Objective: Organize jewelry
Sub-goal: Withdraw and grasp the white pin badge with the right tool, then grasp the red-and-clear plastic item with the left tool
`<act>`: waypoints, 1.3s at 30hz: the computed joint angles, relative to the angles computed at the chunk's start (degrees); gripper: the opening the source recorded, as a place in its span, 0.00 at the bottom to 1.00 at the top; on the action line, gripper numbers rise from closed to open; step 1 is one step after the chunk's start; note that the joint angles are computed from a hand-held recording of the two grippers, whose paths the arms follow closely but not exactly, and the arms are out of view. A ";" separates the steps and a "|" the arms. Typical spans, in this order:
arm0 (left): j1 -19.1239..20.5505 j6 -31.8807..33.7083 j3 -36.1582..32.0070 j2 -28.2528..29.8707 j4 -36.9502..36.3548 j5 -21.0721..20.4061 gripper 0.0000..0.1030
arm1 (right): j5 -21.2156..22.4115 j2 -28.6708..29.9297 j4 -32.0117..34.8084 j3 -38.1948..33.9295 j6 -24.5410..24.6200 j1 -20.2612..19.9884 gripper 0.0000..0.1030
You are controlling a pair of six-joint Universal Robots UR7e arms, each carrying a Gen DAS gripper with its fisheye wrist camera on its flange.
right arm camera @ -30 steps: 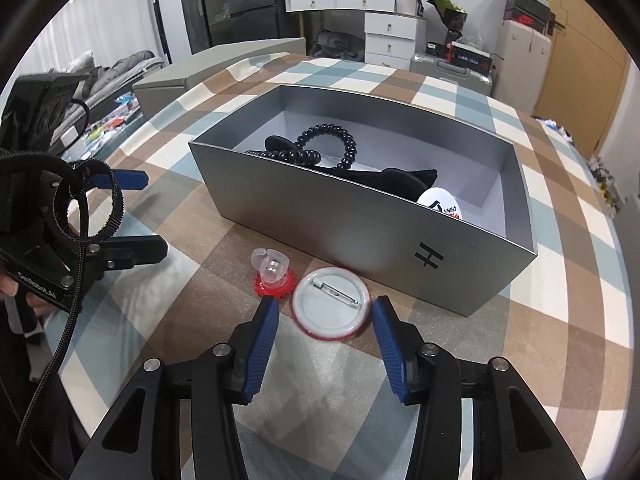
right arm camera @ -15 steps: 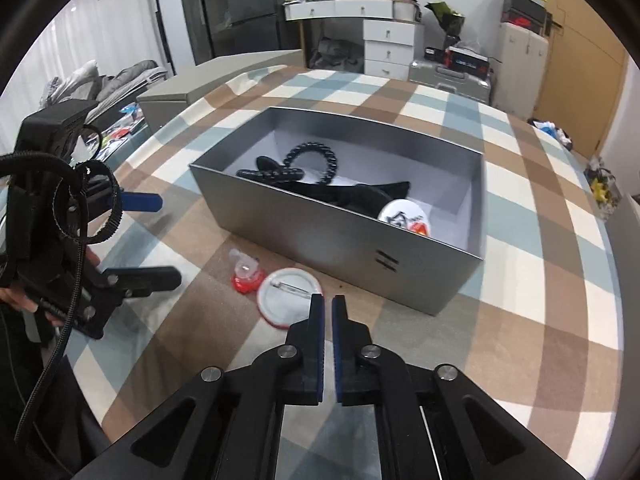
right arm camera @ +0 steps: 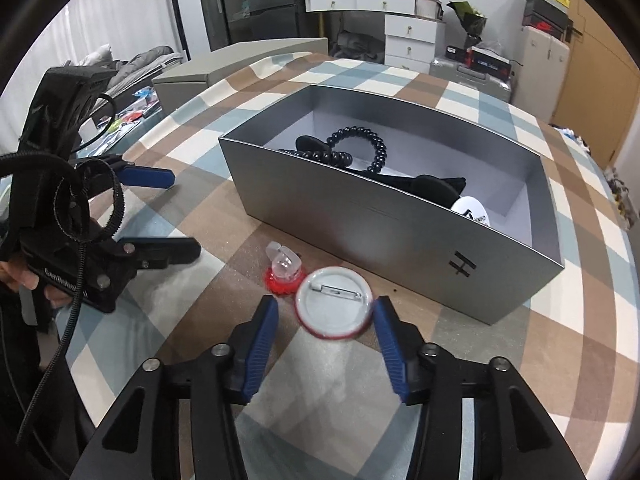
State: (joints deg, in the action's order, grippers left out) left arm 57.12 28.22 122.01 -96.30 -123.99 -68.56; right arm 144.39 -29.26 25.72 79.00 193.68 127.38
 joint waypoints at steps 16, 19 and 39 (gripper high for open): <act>-1.33 -0.79 1.84 -1.88 -2.14 -4.37 0.99 | -4.21 -7.54 -7.60 7.22 -3.05 0.83 0.39; -2.26 -0.42 2.98 -2.21 -2.61 -5.30 0.99 | -3.85 -9.67 -9.94 8.89 -3.58 1.77 0.39; -5.53 -1.34 4.97 -0.40 -1.64 -8.33 0.13 | -2.58 -14.25 -13.47 12.45 -3.64 3.14 0.40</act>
